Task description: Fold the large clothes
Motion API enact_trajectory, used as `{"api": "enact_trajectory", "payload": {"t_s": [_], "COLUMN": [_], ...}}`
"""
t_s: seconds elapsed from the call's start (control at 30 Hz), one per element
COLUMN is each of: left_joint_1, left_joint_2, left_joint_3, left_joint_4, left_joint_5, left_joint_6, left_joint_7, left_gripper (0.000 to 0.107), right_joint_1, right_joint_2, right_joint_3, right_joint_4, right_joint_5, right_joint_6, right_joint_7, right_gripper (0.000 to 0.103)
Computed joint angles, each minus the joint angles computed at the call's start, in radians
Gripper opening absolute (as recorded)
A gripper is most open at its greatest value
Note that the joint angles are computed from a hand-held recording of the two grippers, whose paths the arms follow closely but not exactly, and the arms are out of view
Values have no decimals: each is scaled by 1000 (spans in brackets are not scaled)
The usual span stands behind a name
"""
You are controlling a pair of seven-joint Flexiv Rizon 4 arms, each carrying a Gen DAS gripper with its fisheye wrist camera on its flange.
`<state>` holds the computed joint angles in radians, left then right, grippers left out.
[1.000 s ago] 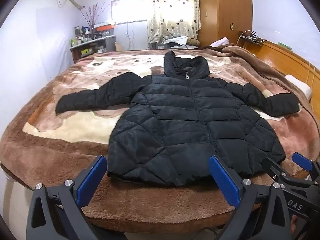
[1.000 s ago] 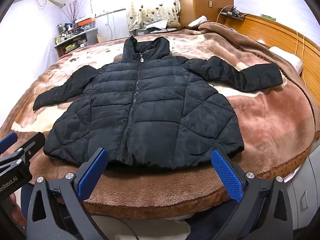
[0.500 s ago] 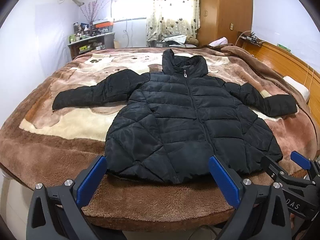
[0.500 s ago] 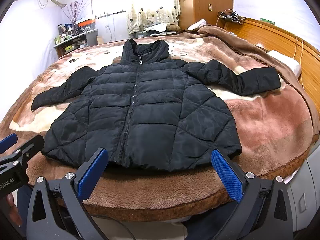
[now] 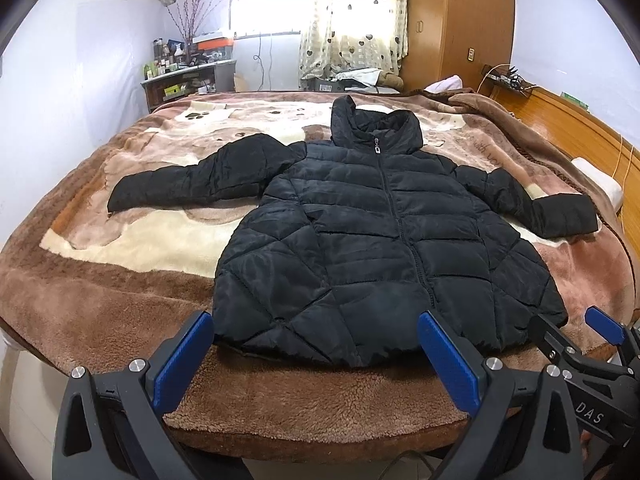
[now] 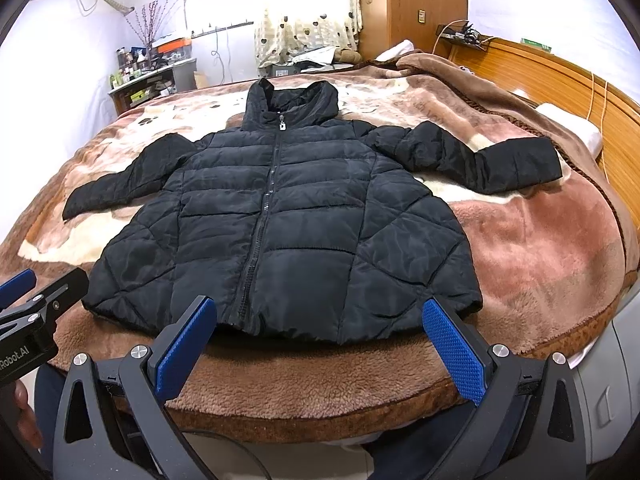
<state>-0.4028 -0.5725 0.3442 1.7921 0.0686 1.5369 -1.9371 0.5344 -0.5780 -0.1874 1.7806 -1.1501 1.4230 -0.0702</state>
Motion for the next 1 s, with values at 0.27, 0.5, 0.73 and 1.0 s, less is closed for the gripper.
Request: {"api": "enact_trajectory", "payload": {"t_s": [0.27,0.5,0.73,1.0], "left_joint_1": [7,8,8,15], "left_joint_2": [0,0,-2,1], "left_joint_3": [-6,-4,-4,-10], "left_joint_4": [1,-3,-8,-6], "left_joint_5": [2,7,14,20], "left_joint_6": [-5,-12,-18,-21], "left_joint_7": [-7,-11,-16,-18], "left_gripper": [103,103,103,103], "right_joint_1": [-2,-4,-8,-9], "right_joint_2": [-1,1,0,-1], "right_joint_3": [-2,3,8,9], "right_joint_4": [0,-1,-3,-4], "right_joint_5": [-18,-15,-10,-8], "right_joint_6": [2,-6,-9,-12], "right_joint_7": [17,13,4,4], "right_gripper": [102,102,102,102]}}
